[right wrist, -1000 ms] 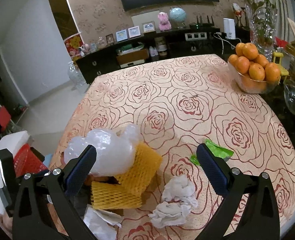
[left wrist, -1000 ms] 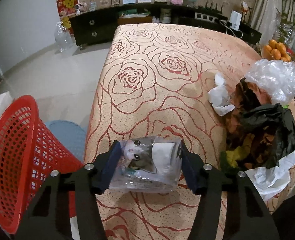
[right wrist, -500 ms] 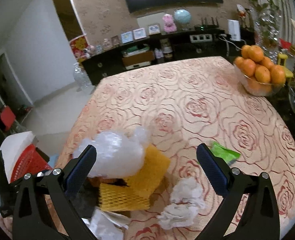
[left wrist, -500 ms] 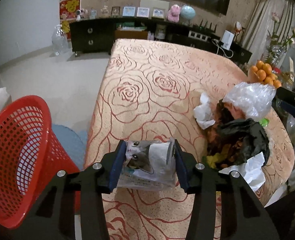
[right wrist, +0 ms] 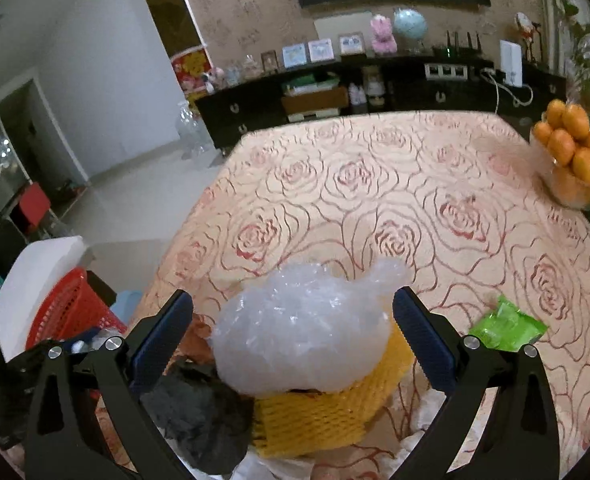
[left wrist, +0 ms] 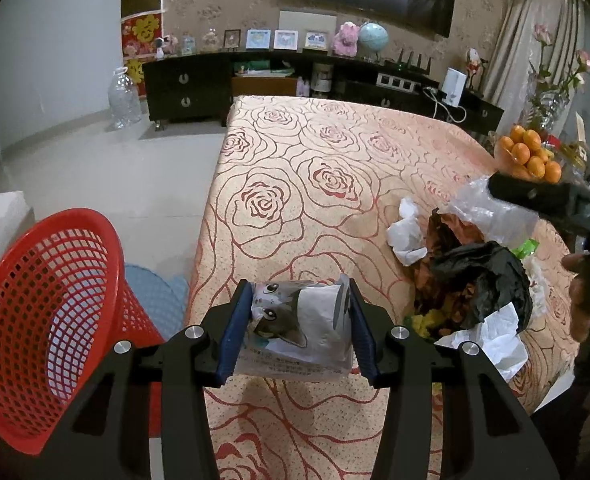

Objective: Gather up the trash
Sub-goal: 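Grasp the clear plastic packet with the left tool while the right tool grasps bubble wrap, then carry both held items over the red wastebasket and open both tools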

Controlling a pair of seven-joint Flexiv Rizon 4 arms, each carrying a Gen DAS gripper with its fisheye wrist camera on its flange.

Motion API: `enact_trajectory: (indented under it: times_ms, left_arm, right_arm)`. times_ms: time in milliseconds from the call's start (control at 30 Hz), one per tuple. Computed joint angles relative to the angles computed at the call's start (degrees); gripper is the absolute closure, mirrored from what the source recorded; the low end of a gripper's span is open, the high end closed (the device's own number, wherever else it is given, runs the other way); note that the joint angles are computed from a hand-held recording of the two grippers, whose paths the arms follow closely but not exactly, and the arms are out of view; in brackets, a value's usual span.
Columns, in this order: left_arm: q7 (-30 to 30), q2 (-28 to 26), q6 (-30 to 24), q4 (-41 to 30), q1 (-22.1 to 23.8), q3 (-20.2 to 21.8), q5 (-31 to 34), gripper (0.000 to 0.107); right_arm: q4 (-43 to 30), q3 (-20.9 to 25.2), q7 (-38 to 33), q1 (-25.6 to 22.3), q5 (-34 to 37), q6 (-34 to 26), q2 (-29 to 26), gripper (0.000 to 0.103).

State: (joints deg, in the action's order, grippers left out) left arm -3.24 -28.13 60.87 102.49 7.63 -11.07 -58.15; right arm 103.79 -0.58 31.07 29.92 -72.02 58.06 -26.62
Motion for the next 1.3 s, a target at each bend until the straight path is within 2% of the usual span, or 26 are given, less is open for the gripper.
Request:
enact_trajectory:
  times_ms: [67, 133, 233, 333, 500, 733, 1067, 1300]
  left_arm:
    - [0.73, 0.13, 0.14, 0.21, 0.18, -0.13, -0.5, 0.062]
    - [1.07, 0.19, 0.23, 0.26, 0.16, -0.16, -0.85, 0.062]
    - [1.35, 0.24, 0.27, 0.27, 0.13, -0.14, -1.33, 0.062]
    - [1.6, 0.32, 0.54, 0.39, 0.03, -0.09, -1.82, 0.062]
    - [2.84, 1.49, 0.45, 0.92, 0.48, -0.24, -3.93, 0.062]
    - [4.66, 4.06, -1.05, 1.25, 0.69, 1.59, -7.5, 0.062]
    - [1.84, 4.58, -1.95, -2.11, 2.42, 4.07, -9.14, 0.062]
    - [-0.38, 3.13, -0.07, -5.16, 4.22, 4.41, -8.89, 0.062]
  right_arm:
    - [-0.33, 0.34, -1.75, -0.09, 1.28, -0.12, -0.49, 0.014]
    - [-0.45, 0.42, -3.2, 0.11, 2.24, -0.47, -0.6, 0.033]
    - [-0.1, 0.39, -4.04, 0.61, 3.45, -1.59, -0.32, 0.044]
    - [0.78, 0.02, -2.32, 0.7, 2.34, -1.35, 0.4, 0.049]
    - [2.17, -0.25, 3.43, 0.82, -4.13, -3.48, 2.84, 0.05]
    - [1.23, 2.03, 4.1, -0.09, -7.94, -6.47, 4.11, 0.05]
    - [-2.15, 3.31, 0.4, 1.62, -5.65, -9.29, 3.14, 0.05]
    - [-9.32, 2.07, -6.32, 4.07, -3.17, -7.65, -1.24, 0.05]
